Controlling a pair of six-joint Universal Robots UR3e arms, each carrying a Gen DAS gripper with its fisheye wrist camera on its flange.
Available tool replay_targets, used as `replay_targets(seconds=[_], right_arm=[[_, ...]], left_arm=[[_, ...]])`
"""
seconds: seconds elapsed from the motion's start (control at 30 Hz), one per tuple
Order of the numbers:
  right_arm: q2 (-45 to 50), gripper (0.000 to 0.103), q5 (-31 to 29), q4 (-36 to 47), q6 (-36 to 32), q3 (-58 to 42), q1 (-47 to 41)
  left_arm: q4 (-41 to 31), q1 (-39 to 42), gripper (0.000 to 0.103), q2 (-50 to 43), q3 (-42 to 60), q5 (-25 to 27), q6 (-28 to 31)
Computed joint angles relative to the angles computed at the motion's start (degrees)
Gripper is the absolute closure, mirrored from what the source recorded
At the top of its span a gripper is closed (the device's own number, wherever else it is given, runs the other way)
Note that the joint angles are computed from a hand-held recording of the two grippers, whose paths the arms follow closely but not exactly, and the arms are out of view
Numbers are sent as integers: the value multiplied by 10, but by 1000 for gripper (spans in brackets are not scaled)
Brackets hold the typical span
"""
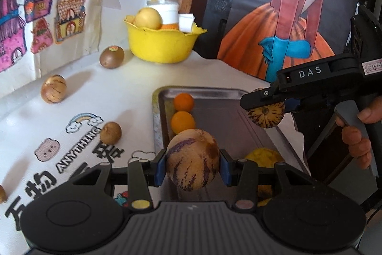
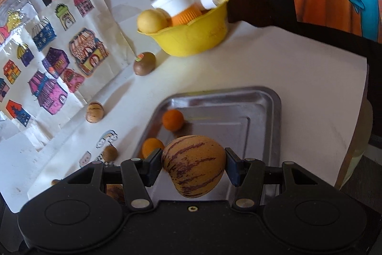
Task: Organize fruits
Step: 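Carry both striped fruits over the metal tray and lower them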
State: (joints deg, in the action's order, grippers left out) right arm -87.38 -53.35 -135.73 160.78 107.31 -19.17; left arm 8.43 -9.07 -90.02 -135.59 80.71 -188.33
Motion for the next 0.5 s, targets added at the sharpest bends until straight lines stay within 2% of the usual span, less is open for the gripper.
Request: replay_targets(seconds=[0.5], right_arm=[[25,46,-13,-30,-13,27,-2]], left_arm=[[-3,-30,55,-53,28,9,-6]])
